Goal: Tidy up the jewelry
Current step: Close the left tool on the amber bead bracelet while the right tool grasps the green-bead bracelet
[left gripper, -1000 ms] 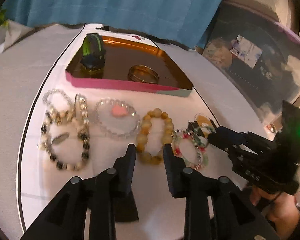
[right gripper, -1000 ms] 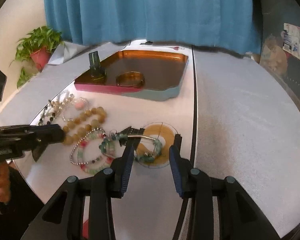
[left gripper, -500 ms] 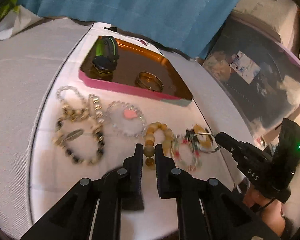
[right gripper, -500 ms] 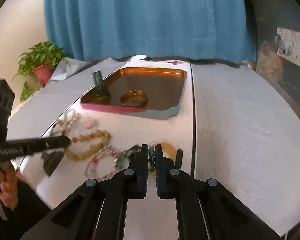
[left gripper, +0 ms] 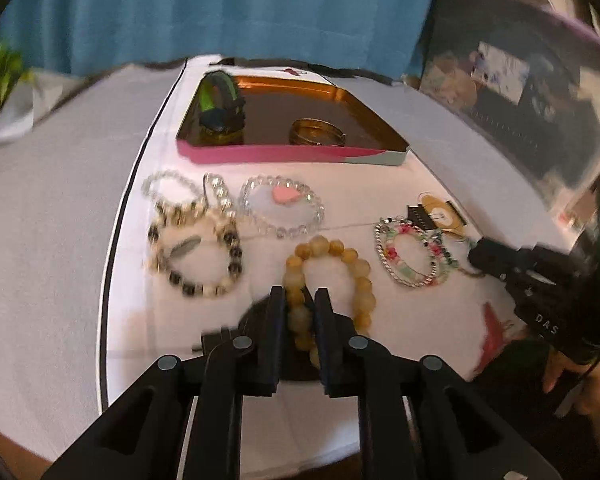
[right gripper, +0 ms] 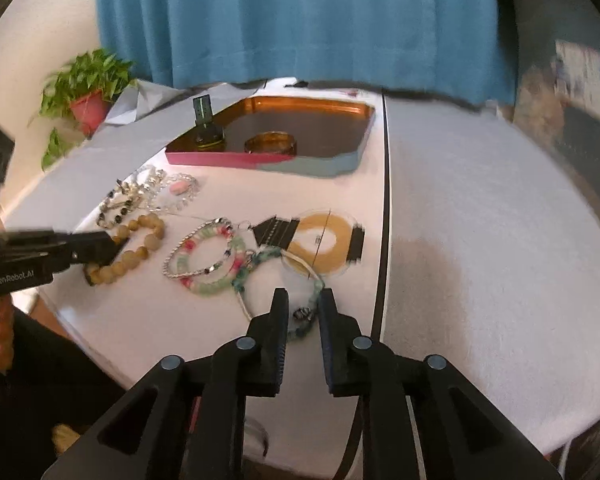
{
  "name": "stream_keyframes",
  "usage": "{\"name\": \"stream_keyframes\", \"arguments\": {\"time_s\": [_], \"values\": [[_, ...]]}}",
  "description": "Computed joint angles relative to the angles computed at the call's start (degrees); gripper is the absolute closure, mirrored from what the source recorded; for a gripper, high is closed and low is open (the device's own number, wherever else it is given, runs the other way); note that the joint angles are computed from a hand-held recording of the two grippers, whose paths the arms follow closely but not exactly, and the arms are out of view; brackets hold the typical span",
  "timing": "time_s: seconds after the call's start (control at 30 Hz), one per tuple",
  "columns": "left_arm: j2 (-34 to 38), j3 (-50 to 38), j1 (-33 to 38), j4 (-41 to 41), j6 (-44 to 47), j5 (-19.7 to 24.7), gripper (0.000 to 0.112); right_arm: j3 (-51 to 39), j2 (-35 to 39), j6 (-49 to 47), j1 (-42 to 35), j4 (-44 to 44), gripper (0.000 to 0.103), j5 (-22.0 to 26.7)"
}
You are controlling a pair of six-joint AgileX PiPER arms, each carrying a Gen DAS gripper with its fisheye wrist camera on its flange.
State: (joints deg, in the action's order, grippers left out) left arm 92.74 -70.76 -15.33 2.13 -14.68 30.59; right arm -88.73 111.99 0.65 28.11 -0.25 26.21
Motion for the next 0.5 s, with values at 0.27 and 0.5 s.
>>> {"name": "stream_keyframes", "arguments": {"time_s": [0.27,0.5], "values": [[-0.6,0.0,-0.1,4.1,-3.8,1.0,0.092,-0.6,-0.9,6.9,-0.9,-6.7,0.067,-1.9],[-0.6,0.1,2.4,-5.0,4.6,0.9,0.089,-5.8,2.6,-4.8,-1.8,4.5,0.062,5.1]]}}
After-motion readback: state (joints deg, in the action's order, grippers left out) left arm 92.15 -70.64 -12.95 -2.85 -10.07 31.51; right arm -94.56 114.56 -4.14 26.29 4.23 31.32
